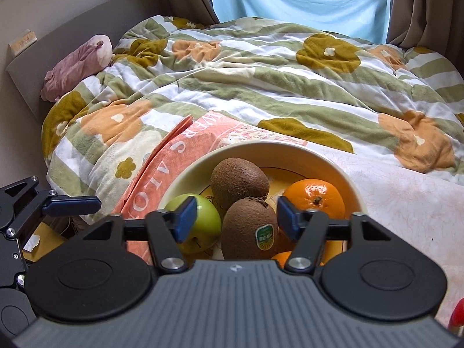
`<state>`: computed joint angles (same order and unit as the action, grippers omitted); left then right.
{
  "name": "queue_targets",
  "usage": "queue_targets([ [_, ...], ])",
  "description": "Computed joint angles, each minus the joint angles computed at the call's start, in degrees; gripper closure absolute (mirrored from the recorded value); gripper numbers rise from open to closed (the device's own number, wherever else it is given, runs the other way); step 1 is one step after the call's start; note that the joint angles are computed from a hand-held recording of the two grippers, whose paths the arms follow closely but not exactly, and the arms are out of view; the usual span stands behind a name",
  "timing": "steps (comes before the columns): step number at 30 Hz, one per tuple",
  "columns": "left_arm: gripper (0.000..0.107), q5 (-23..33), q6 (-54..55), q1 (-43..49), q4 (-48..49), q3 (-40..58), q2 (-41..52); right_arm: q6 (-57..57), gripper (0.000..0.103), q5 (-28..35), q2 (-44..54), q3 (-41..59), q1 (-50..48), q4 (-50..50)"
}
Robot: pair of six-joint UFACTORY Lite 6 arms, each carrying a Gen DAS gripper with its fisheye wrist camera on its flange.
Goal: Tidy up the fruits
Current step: 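Release the mandarin with the left tool while the right tool releases the kiwi into the bowl, then move both tools back toward the green apple and tomatoes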
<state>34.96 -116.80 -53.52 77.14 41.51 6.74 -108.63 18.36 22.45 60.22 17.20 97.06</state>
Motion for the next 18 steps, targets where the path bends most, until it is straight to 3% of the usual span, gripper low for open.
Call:
queue_targets([
  [9, 0.006, 2.19, 1.87, -1.78, -3.35, 0.62, -1.03, -2.49, 0.000, 0.95, -5.97, -4.96, -1.59, 0.96],
  [18, 0.006, 11.93, 6.60, -7.79, -11.69, 6.53, -2.32, 8.97, 0.000, 6.09, -18.53, -9.73, -7.23, -13.57],
])
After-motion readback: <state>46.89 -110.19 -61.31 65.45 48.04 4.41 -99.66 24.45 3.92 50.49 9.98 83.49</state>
